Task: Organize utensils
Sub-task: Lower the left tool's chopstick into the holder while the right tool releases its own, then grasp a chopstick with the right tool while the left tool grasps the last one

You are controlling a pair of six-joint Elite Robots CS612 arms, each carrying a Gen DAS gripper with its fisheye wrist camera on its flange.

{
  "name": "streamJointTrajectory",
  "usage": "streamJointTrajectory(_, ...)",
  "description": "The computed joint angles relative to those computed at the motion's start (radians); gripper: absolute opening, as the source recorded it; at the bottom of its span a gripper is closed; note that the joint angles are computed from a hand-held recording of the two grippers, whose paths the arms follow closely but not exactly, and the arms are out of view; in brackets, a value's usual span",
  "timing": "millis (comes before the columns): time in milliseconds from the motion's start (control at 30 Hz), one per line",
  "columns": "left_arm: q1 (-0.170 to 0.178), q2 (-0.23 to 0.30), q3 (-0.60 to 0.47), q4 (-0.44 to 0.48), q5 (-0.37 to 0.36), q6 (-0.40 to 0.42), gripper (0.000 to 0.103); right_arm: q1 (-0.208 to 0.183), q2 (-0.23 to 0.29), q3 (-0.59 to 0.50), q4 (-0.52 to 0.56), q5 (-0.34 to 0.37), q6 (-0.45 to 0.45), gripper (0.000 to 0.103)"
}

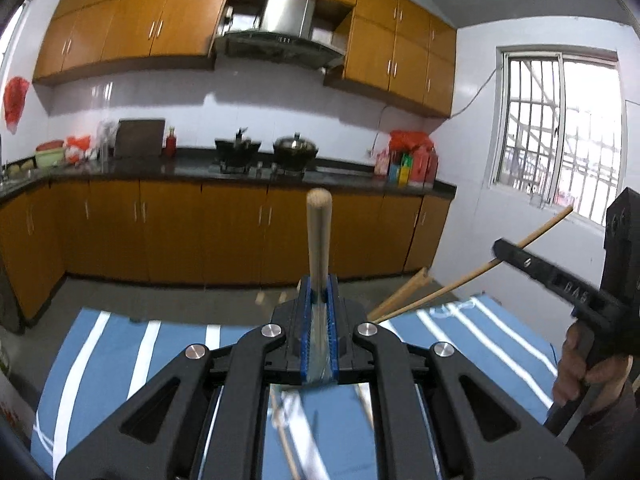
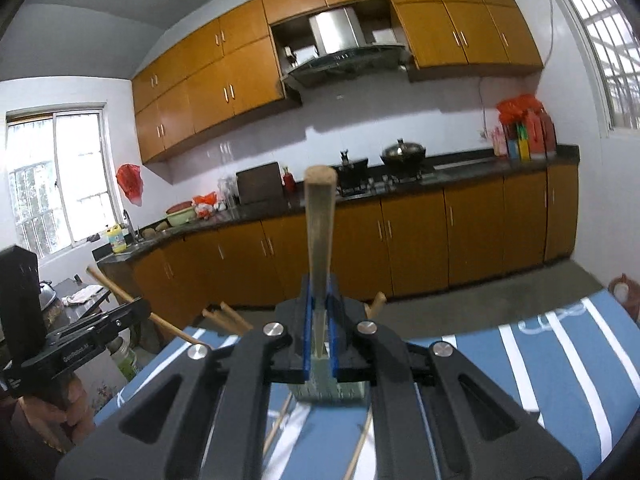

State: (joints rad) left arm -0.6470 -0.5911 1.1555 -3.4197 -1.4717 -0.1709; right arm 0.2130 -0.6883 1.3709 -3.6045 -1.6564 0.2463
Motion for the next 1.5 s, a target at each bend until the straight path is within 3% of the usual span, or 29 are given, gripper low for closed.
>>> streamJointTrajectory(133,-0.008,0.033,-0.072,-0.001,0.044,0.004,0.007,0.008,0.030,-0.075,0.061,-0.035,-0.041,0.008)
streamJointTrajectory(300,-0.005,0.082,-0.168,0.007,0.073,-0.050,0.007,0.003,0.064,-0.141,0.145,-0.034,-0.040,0.008)
streamJointTrajectory(467,-0.012,0.115,-0.223,-0.002,0.127,-0.044,0.007,-0.003,0.082,-0.174,0.188,-0.022,-0.028,0.008)
streamJointTrajectory(933,-0.009,0.160,-0.281,0.136,0.110,-0.064,0.007,-0.007,0.127,-0.251,0.317,-0.002,-0.032,0.008)
streamJointTrajectory(1033,-0.006,0.155,-0.273,0.149,0.090,-0.074,0.009,-0.007,0.124,-0.243,0.308,0.009,-0.021,0.011)
streamJointTrajectory(1100,-0.006,0.148,-0.258,0.131,0.095,-0.068,0.025,-0.005,0.120,-0.232,0.292,0.006,-0.017,0.015)
streamJointTrajectory(1133,-0.006,0.146,-0.256,0.121,0.100,-0.067,0.040,-0.006,0.115,-0.221,0.278,0.007,-0.010,0.017)
streamJointTrajectory(1167,-0.007,0.141,-0.246,0.104,0.104,-0.065,0.042,-0.007,0.110,-0.212,0.267,0.009,-0.006,0.018)
streamJointTrajectory(1300,-0.006,0.127,-0.225,0.076,0.108,-0.067,0.042,-0.008,0.084,-0.158,0.201,-0.001,0.008,0.019)
streamJointTrajectory(1500,-0.001,0.076,-0.112,0.022,0.121,-0.101,0.042,-0.012,0.039,-0.040,0.110,-0.034,0.040,0.021)
